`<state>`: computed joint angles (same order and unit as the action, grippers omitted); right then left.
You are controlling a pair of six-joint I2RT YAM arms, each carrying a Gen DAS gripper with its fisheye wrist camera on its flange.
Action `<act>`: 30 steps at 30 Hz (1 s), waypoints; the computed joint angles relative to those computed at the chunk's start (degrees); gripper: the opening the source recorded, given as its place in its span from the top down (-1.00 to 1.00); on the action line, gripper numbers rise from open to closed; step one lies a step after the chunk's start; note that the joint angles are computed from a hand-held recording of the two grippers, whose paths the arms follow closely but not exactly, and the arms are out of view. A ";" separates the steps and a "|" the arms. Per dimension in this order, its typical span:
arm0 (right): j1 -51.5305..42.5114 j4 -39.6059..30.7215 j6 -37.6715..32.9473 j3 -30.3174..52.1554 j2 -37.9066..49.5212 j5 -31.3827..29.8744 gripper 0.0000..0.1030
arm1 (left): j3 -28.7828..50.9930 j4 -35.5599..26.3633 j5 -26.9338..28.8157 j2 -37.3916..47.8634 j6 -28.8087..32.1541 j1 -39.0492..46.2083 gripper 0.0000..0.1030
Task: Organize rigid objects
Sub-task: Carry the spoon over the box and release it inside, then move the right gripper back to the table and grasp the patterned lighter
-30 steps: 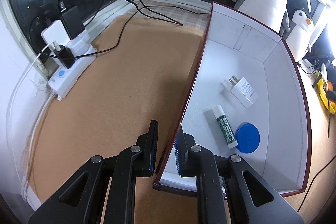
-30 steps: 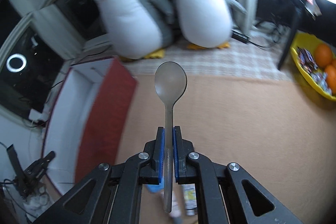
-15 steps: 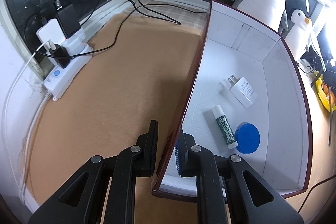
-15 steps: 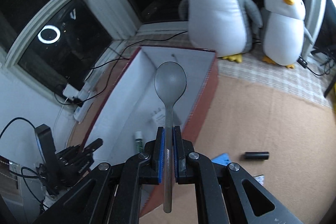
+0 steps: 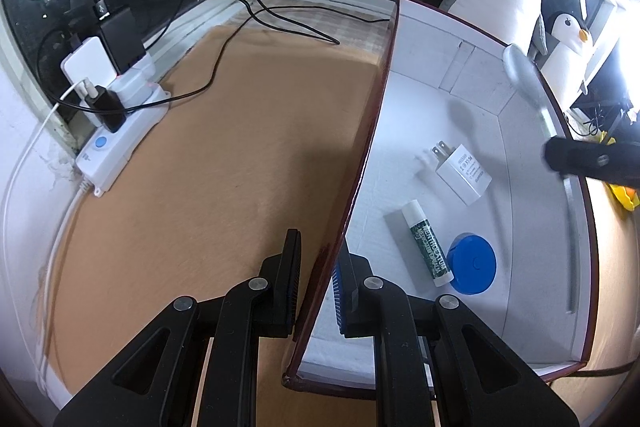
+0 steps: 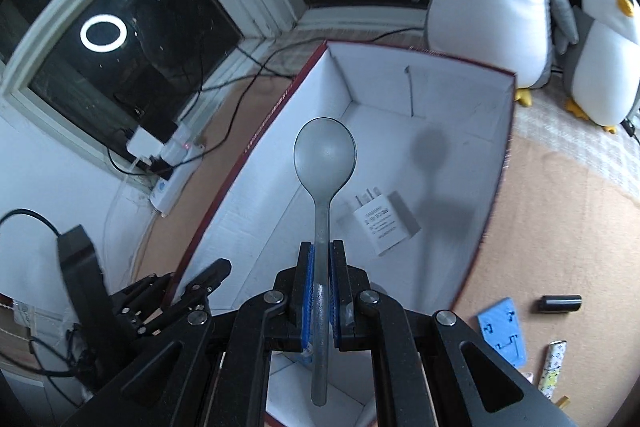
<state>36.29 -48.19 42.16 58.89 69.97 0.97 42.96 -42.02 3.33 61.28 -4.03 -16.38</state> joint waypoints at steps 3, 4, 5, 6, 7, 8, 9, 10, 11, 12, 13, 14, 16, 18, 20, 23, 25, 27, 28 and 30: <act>0.12 1.66 -0.44 -0.71 2.49 -0.35 0.87 | -0.11 0.17 -0.15 0.03 -0.04 -0.12 0.74; 0.17 1.98 -0.61 -0.64 3.45 -0.47 0.87 | -0.15 0.22 -0.19 0.04 -0.06 -0.16 0.74; 0.21 2.30 -0.74 -0.66 4.34 -0.53 0.87 | -0.17 0.20 -0.17 0.00 0.00 -0.11 0.74; 0.25 2.58 -0.77 -0.74 5.05 -0.57 0.87 | -0.17 0.24 -0.25 0.06 -0.04 -0.20 0.74; 0.31 2.88 -0.72 -0.74 5.83 -0.58 0.87 | -0.19 0.24 -0.21 0.05 0.00 -0.15 0.74; 0.27 3.21 -0.72 -0.86 6.46 -0.74 0.87 | -0.22 0.24 -0.19 0.00 0.05 -0.11 0.74; 0.22 3.40 -0.73 -1.04 6.72 -0.96 0.87 | -0.22 0.24 -0.19 0.00 0.05 -0.11 0.74; 0.16 3.59 -0.67 -1.21 7.00 -1.10 0.87 | -0.25 0.29 -0.24 0.06 -0.05 -0.13 0.74; 0.16 3.79 -0.64 -1.37 7.28 -1.23 0.87 | -0.28 0.32 -0.27 0.09 -0.04 -0.12 0.74; 0.18 3.92 -0.65 -1.37 7.63 -1.33 0.87 | -0.30 0.36 -0.37 0.12 -0.10 -0.18 0.74; 0.26 3.97 -0.77 -1.33 8.02 -1.36 0.87 | -0.31 0.33 -0.43 0.08 -0.09 -0.19 0.74; 0.28 4.27 -1.09 -1.42 8.38 -1.43 0.87 | -0.34 0.31 -0.54 0.02 -0.13 -0.27 0.74; 0.28 4.26 -1.53 -1.39 8.68 -1.49 0.86 | -0.38 0.30 -0.73 -0.01 -0.17 -0.38 0.74; 0.46 4.06 -1.42 -1.32 8.55 -0.95 0.76 | -0.35 0.23 -0.90 -0.02 -0.26 -0.55 0.74; 0.63 4.18 -1.27 -1.19 8.25 -0.61 0.45 | -0.36 0.26 -1.04 -0.05 -0.28 -0.62 0.74; 0.91 3.61 -1.31 -1.38 6.15 0.31 0.33 | -0.35 0.26 -1.09 -0.04 -0.25 -0.63 0.74; 1.01 2.91 -1.24 -1.35 4.53 0.64 0.33 | -0.30 0.19 -1.17 0.01 -0.23 -0.65 0.74; 1.09 2.07 -0.92 -1.49 2.24 1.05 0.33 | -0.23 0.06 -1.17 0.06 -0.10 -0.53 0.74; 1.04 1.44 -0.73 -1.78 0.63 1.24 0.31 | -0.10 0.07 -1.16 0.23 -0.09 -0.50 0.74; 1.05 0.00 -0.20 -2.58 -3.08 1.98 0.27 | -0.06 0.01 -1.20 0.26 -0.09 -0.52 0.75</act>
